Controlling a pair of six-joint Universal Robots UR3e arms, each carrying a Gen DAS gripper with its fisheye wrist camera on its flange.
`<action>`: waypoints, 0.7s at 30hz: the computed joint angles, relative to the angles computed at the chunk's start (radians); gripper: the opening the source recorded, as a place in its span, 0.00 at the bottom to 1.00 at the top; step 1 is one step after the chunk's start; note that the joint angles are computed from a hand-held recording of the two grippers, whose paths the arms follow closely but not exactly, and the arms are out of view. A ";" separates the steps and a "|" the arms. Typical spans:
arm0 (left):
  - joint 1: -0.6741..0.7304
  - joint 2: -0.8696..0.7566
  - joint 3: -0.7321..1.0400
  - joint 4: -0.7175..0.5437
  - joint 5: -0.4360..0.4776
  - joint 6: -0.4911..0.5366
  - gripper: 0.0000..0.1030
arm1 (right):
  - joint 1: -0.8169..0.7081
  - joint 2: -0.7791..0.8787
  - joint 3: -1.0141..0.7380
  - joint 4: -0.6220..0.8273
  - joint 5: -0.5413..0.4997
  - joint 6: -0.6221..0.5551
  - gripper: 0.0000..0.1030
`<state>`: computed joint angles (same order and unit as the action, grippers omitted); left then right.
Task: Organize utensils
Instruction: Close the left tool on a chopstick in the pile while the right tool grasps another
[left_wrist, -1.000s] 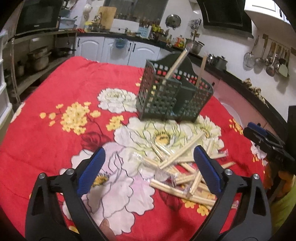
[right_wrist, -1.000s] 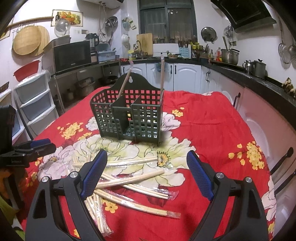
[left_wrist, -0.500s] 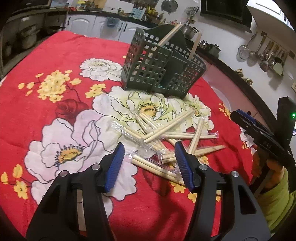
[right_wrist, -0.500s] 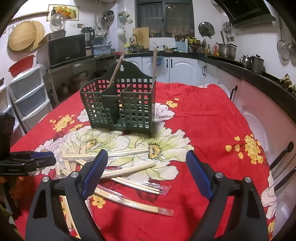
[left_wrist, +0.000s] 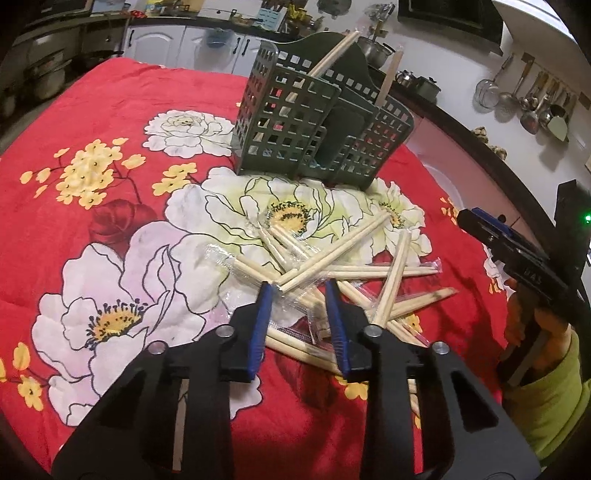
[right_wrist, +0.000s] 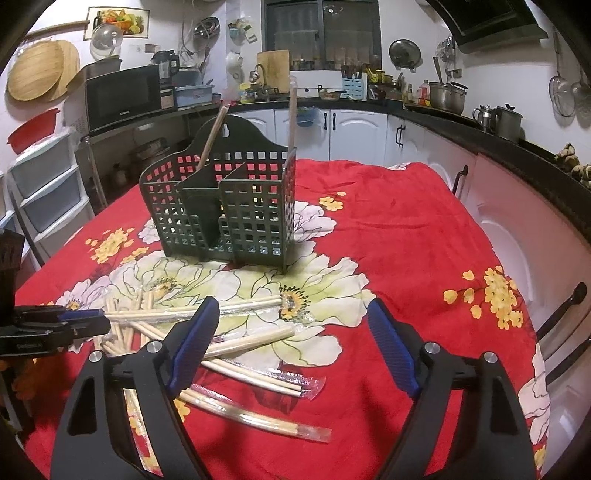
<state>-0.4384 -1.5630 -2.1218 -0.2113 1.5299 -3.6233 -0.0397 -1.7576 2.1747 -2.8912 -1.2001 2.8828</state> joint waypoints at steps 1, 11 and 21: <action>0.001 0.000 0.002 -0.003 0.002 -0.001 0.17 | 0.003 0.007 -0.006 0.002 -0.003 -0.001 0.76; 0.026 0.011 0.002 -0.011 -0.013 0.013 0.04 | 0.026 0.176 -0.204 0.187 -0.023 -0.019 0.66; 0.032 0.021 0.046 -0.033 0.006 0.031 0.03 | -0.003 0.297 -0.327 0.348 0.042 0.027 0.50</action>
<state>-0.4065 -1.5418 -2.0759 -0.2447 1.5361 -3.5921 -0.0428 -1.4611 1.8476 -2.5430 -1.1577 2.9099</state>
